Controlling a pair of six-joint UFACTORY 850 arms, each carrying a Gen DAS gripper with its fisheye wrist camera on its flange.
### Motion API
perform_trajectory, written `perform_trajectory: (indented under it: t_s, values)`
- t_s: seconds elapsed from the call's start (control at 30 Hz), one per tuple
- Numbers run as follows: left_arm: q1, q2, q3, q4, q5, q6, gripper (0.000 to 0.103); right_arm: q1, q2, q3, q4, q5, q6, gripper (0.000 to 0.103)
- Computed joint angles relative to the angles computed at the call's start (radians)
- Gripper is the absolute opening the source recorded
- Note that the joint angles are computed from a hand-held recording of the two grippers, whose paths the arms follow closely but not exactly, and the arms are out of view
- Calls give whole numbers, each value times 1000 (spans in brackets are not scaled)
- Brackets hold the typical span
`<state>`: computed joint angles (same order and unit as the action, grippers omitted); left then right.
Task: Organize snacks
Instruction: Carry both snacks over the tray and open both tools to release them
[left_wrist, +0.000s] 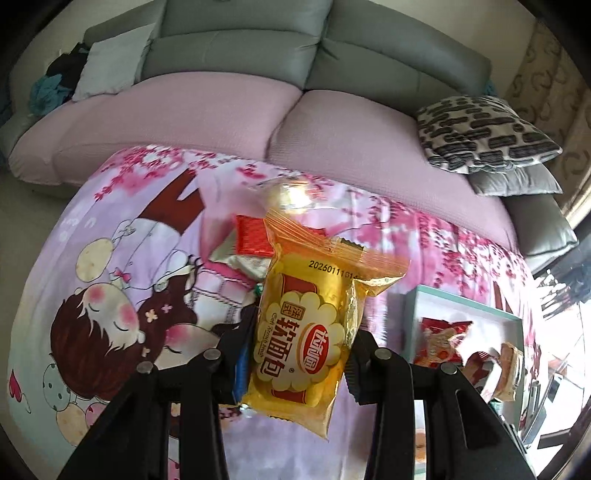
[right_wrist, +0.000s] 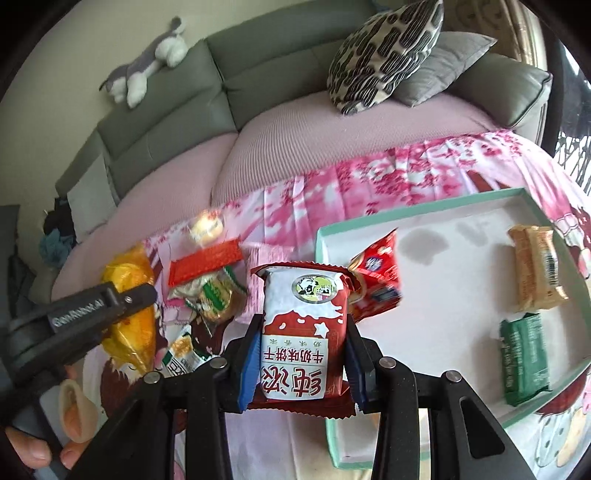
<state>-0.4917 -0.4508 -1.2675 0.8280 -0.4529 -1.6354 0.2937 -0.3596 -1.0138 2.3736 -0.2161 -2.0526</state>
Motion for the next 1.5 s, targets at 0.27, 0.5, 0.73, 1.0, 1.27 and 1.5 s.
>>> perform_trajectory:
  t_s: [0.27, 0.5, 0.73, 1.0, 1.27, 1.5]
  values:
    - [-57, -63, -100, -33, -66, 123, 42, -94, 16, 28, 112, -8, -59, 42]
    - [-95, -143, -216, -65, -140, 235, 42, -168, -11, 19, 155, 19, -58, 42]
    - [-100, -267, -357, -173, -187, 381, 42, -206, -34, 7, 55, 1, 42, 42]
    - [-98, -361, -464, -249, -214, 462, 42, -219, -65, -18, -98, -6, 185, 42]
    - [-128, -428, -555, -284, -223, 543, 42, -233, -75, -25, -124, -10, 222, 42]
    - [-137, -482, -631, -373, -205, 650, 42, -244, -86, -35, -151, 6, 259, 42]
